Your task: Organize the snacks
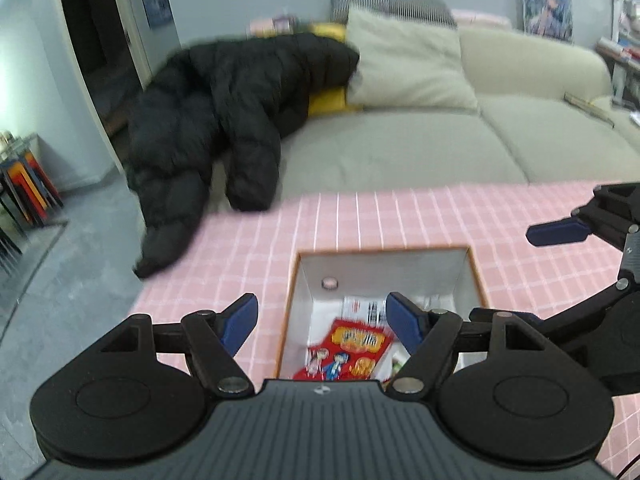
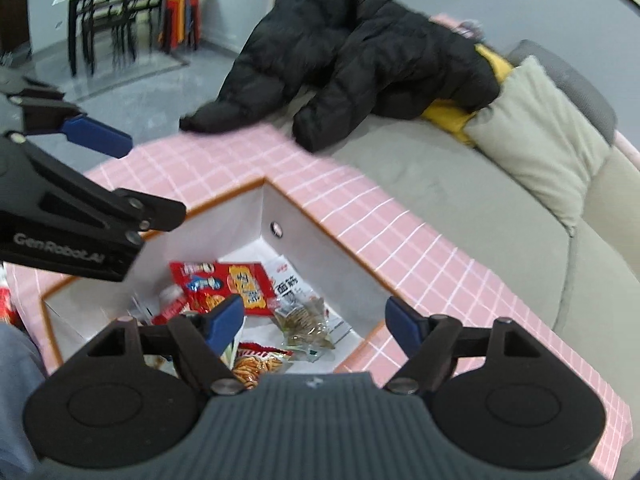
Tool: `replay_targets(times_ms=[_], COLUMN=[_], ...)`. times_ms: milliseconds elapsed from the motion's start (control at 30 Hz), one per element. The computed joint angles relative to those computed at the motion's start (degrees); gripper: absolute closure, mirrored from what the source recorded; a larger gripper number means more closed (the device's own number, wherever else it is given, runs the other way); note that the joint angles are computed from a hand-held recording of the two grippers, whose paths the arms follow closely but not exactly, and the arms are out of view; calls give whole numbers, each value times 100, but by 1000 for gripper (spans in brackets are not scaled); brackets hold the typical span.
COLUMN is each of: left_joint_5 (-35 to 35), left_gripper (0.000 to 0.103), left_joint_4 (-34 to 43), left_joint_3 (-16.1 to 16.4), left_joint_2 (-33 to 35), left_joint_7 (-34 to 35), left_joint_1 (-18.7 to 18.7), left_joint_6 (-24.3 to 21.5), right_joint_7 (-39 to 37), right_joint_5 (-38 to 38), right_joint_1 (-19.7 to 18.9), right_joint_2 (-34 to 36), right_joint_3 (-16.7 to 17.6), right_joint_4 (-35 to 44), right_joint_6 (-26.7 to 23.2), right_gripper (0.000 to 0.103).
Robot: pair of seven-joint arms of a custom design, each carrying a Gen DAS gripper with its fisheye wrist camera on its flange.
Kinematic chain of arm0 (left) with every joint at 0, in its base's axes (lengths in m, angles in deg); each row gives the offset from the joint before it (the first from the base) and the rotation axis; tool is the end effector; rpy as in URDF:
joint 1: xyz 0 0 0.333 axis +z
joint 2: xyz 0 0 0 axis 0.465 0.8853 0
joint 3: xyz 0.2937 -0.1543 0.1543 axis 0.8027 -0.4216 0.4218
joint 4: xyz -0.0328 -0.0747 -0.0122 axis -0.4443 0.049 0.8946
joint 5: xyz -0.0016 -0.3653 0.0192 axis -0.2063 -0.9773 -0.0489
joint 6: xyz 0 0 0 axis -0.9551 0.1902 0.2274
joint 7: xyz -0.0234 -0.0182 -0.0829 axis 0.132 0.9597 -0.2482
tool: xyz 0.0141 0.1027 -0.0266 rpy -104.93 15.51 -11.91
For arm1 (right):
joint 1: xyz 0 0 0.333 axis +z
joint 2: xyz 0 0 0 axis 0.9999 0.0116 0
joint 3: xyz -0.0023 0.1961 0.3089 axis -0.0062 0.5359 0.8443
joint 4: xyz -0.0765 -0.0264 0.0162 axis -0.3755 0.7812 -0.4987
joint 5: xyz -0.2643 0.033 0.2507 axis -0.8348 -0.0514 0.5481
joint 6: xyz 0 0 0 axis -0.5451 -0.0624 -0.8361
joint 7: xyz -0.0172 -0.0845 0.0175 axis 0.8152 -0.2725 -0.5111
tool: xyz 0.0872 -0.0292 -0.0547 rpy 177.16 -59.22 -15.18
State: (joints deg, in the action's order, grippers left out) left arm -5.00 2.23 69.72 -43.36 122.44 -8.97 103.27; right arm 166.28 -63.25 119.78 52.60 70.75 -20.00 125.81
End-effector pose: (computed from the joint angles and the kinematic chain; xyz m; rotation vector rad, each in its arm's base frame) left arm 0.5185 -0.4726 0.6388 -1.6236 1.8066 -0.6237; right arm 0.5963 0.3776 0.6172 -2.2754 1.0806 -0.5842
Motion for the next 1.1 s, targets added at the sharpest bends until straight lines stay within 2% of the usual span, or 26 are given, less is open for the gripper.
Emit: replay_targets(times_ms=[67, 167, 200, 333, 433, 500, 567, 733, 833, 967, 1100], left_joint_5=[313, 812, 954, 1653, 1895, 1940, 1875, 1343, 1120, 1060, 953], left_gripper=[17, 17, 17, 14, 13, 13, 13, 13, 13, 13, 13], left_joint_4=[-60, -177, -220, -456, -581, -780, -866, -930, -873, -808, -813], left_joint_3=[41, 34, 14, -101, -239, -314, -403, -565, -587, -563, -543], left_joint_2=[-130, -315, -369, -560, -624, -709, -715, -584, -442, -302, -236], left_joint_7=[-239, -725, -872, -1611, -2093, -2380, -2602, -2712, -2687, -2659, -2601], left_joint_1=[-157, -361, -409, -654, -762, -745, -771, -808, -881, -1047, -1106], left_joint_6=[-5, -41, -70, -243, -390, -302, -416, -638, -755, -882, -807], right_joint_7=[344, 757, 968, 1803, 2821, 3561, 4187, 4997, 5471, 5663, 5489], right_joint_5=[-204, -419, -539, -966, -1657, -2246, -2672, -2978, -3452, -3618, -3311], right_joint_1=[90, 73, 67, -106, -323, -577, -869, -1494, -2066, -2565, -2700], right_joint_2=[-313, -807, -986, -1716, -2270, -2624, -2941, -3552, -3854, -4076, -4227], right_joint_3=[-115, -119, -124, -4, 150, 343, 586, 1164, 1671, 2087, 2182], right_joint_4=[-341, -912, -1121, -1981, -2625, -3046, -3422, -4226, -4606, -4985, -5300], right_joint_6=[263, 742, 892, 1412, 1706, 1873, 1928, 1926, 2008, 2189, 2204], right_gripper=[19, 13, 8, 4, 4, 4, 4, 4, 4, 4, 4])
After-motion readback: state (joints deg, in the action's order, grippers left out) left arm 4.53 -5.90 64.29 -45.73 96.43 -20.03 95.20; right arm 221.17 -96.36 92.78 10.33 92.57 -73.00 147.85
